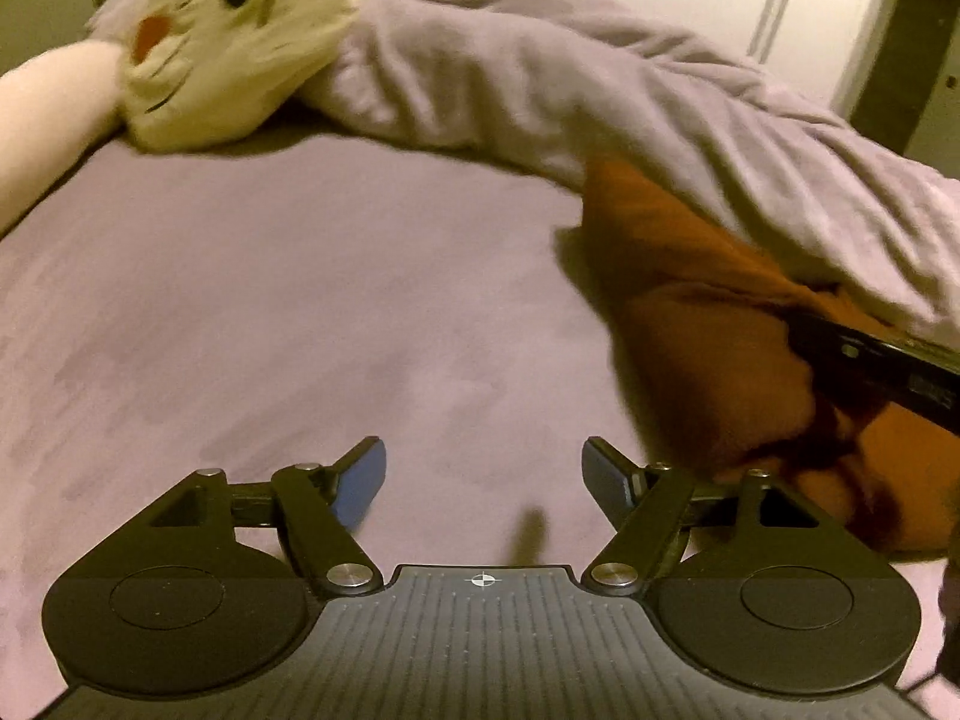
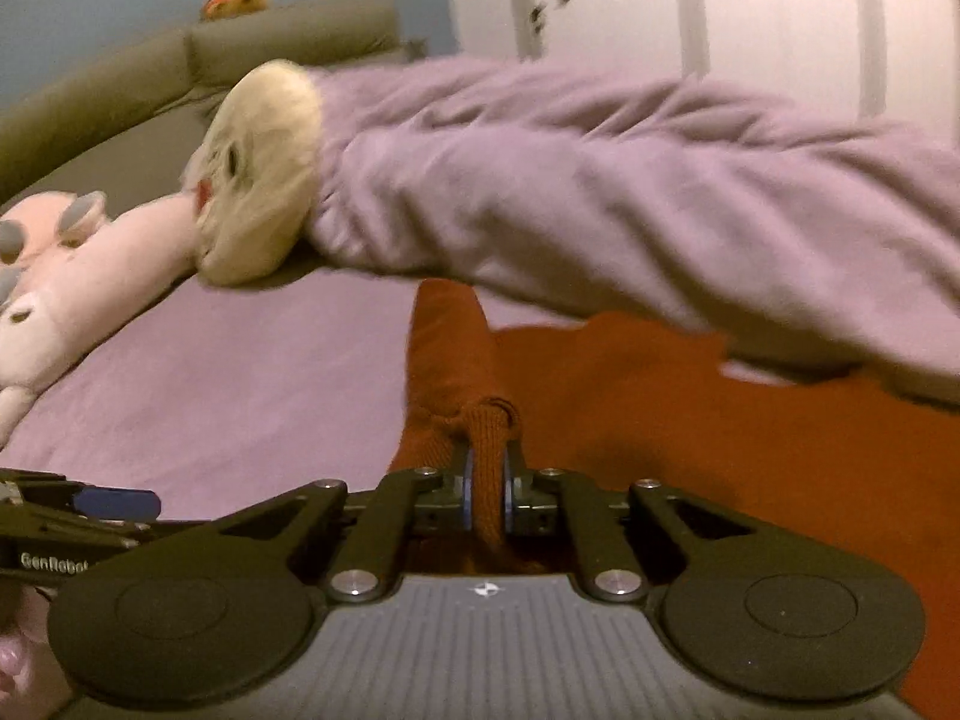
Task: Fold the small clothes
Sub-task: 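Fold the held flap over the bundle with the right tool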
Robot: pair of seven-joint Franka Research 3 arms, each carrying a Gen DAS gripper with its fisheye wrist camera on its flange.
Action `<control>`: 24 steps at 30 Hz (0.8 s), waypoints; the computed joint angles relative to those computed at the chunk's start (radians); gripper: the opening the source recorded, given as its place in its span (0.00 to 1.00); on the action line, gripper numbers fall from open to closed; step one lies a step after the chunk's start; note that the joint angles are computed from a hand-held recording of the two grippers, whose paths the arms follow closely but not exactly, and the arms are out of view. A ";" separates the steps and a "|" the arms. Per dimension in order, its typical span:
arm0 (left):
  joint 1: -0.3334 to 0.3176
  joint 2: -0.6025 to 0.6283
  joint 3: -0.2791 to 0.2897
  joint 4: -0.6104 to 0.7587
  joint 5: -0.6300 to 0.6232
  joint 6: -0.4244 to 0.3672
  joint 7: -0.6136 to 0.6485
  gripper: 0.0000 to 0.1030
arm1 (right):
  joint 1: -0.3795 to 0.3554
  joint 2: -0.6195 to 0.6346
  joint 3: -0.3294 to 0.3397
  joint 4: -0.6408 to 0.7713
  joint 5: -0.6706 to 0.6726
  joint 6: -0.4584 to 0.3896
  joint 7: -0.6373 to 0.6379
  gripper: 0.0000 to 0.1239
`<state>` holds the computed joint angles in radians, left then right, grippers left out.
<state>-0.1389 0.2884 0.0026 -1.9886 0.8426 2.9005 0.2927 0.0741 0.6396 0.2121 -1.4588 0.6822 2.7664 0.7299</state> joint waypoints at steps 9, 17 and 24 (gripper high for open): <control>-0.015 0.203 -0.080 0.269 -0.147 -0.016 0.218 0.84 | -0.061 -0.170 -0.021 -0.297 0.192 0.155 0.062 0.06; -0.107 0.251 0.000 0.330 -0.170 -0.071 0.216 0.84 | -0.142 -0.142 -0.002 -0.195 0.311 0.038 -0.006 0.38; -0.116 0.259 0.004 0.351 -0.182 -0.096 0.233 0.84 | -0.195 0.038 -0.045 0.075 0.283 -0.334 0.261 0.38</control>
<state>-0.2547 0.5471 0.0067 -1.6378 0.6604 2.8045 0.5254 -0.1207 0.6778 0.1671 -1.3839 0.9649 2.4327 0.9907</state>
